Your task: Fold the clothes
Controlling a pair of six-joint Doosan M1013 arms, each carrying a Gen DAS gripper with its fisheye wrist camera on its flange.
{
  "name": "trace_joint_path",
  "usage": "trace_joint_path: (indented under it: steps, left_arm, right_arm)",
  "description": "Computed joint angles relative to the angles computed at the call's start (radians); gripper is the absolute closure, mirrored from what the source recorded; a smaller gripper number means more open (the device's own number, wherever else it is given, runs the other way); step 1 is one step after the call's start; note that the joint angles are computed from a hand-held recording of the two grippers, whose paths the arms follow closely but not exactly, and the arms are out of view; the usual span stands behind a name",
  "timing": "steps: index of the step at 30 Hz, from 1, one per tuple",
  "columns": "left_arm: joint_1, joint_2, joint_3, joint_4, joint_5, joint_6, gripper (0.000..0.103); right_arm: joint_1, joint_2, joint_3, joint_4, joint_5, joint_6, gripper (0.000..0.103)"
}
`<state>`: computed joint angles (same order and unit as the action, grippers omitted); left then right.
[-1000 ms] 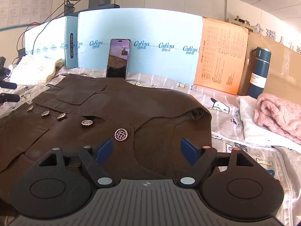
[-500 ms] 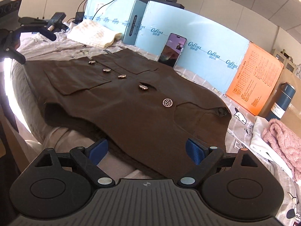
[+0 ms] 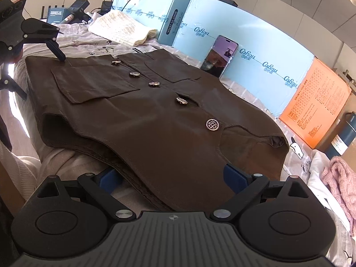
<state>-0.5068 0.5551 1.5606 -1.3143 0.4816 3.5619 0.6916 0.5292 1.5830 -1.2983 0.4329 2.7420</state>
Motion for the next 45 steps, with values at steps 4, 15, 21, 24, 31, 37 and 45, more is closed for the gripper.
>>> trace_joint_path:
  steps: [4, 15, 21, 24, 31, 37, 45]
  left_arm:
    - [0.010, 0.015, -0.027, -0.039, -0.009, -0.045, 0.001]
    - [0.040, 0.062, -0.115, -0.168, 0.107, -0.013, 0.075]
    - [0.040, 0.090, -0.179, -0.369, 0.037, 0.197, 0.080]
    - [0.044, 0.129, -0.251, -0.375, 0.030, 0.186, 0.082]
    - [0.057, 0.248, -0.475, -0.146, 0.024, -0.122, 0.086]
    - [0.066, 0.375, -0.705, 0.184, 0.077, -0.543, 0.086]
    - [0.090, 0.501, -0.907, 0.309, 0.201, -0.911, 0.052]
  right_arm:
    - [0.012, -0.004, 0.008, -0.015, 0.176, 0.086, 0.005]
    - [-0.023, -0.038, 0.052, -0.131, 0.128, 0.217, 0.091]
    - [-0.063, -0.044, 0.033, -0.424, 0.094, 0.419, 0.096]
    - [-0.093, -0.023, -0.009, -0.515, 0.066, 0.452, 0.097]
    - [-0.171, 0.063, -0.158, -0.410, -0.065, 0.325, 0.098]
    - [-0.208, 0.142, -0.276, -0.054, -0.088, -0.012, 0.098]
    - [-0.232, 0.171, -0.302, 0.094, -0.096, -0.094, 0.096]
